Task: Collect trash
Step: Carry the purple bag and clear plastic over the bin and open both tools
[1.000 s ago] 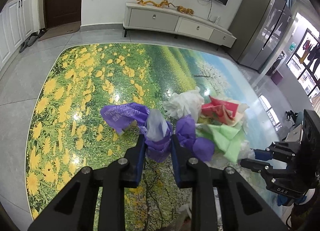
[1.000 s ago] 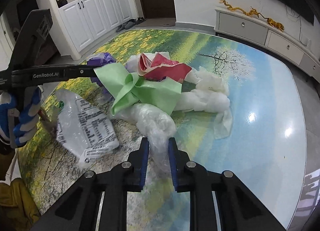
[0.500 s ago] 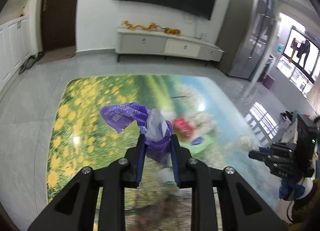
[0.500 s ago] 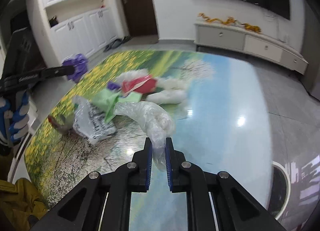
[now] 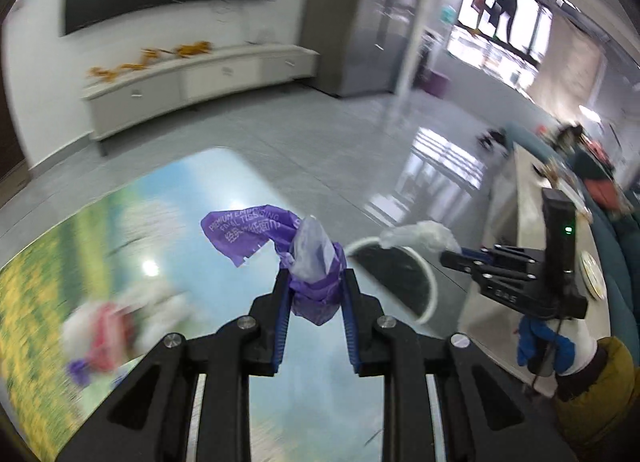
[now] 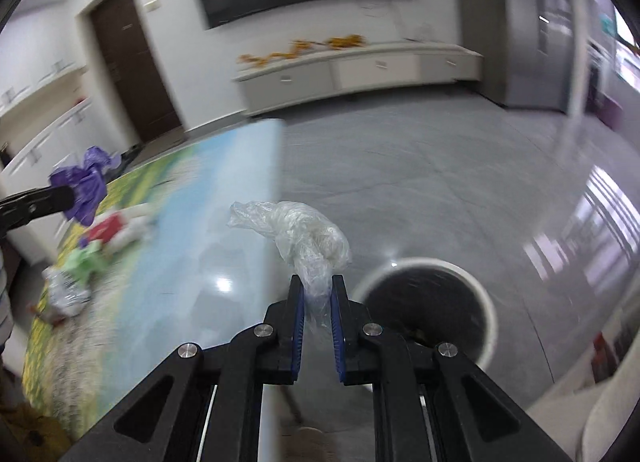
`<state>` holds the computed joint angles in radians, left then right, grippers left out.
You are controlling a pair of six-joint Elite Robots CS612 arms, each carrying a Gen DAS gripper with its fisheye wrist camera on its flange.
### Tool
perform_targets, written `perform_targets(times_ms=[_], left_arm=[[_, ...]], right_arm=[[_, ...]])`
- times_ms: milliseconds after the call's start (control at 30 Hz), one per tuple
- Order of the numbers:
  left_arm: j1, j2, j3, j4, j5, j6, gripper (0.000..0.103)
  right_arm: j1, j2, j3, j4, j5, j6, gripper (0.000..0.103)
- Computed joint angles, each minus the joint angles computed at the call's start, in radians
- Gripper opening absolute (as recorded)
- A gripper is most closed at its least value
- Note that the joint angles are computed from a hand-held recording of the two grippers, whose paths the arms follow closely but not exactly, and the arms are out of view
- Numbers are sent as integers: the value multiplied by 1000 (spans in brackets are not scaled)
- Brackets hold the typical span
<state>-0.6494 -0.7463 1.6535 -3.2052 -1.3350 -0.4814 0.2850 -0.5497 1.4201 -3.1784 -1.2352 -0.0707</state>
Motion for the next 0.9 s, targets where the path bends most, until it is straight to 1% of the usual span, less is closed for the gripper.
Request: perform_targets(times_ms=[100,167,200,233,267,300,367,400,433,500,633,700,800,900], left_arm=[[-3,59,-124,87,-66,31,24],[-4,98,-200,136,-94,40,25],[-4,118,-238,155,-106,42,28],[-4,142,-282,172,-127,42,33],[-4,157,-309,183,-137,40,35],[-3,171,-335,195,-146,39,38],[-3,194,-376,216,-159,36,45],[-3,200,-388,222,-162,33,48],[-3,202,-394,224,-164,30,49],[-2,198,-387,215,-164,29,49],[-9,172,-344,187,-104,24,49],[-10,148,-300,144,-73,18,49],[-16,102,-219,71,11,15,49],[-19,41,-112,-21,102,15,49]], right_arm=[[-29,18,-15,13,-20,51,12],[-43,35,-36,31,-27,79,13],[-50,44,-49,44,-26,89,15],[-55,56,-67,63,-29,93,15],[-56,63,-79,82,-36,92,20],[-58,70,-93,101,-45,90,31],[-60,83,-112,124,-70,95,44],[-63,87,-116,126,-70,102,44],[-66,87,-115,125,-67,109,44],[-69,84,-104,112,-67,123,44],[-67,68,-82,88,-76,129,44],[-64,51,-61,57,-77,125,44],[-57,21,-23,-7,-73,112,44],[-47,-12,10,-73,-73,95,44]])
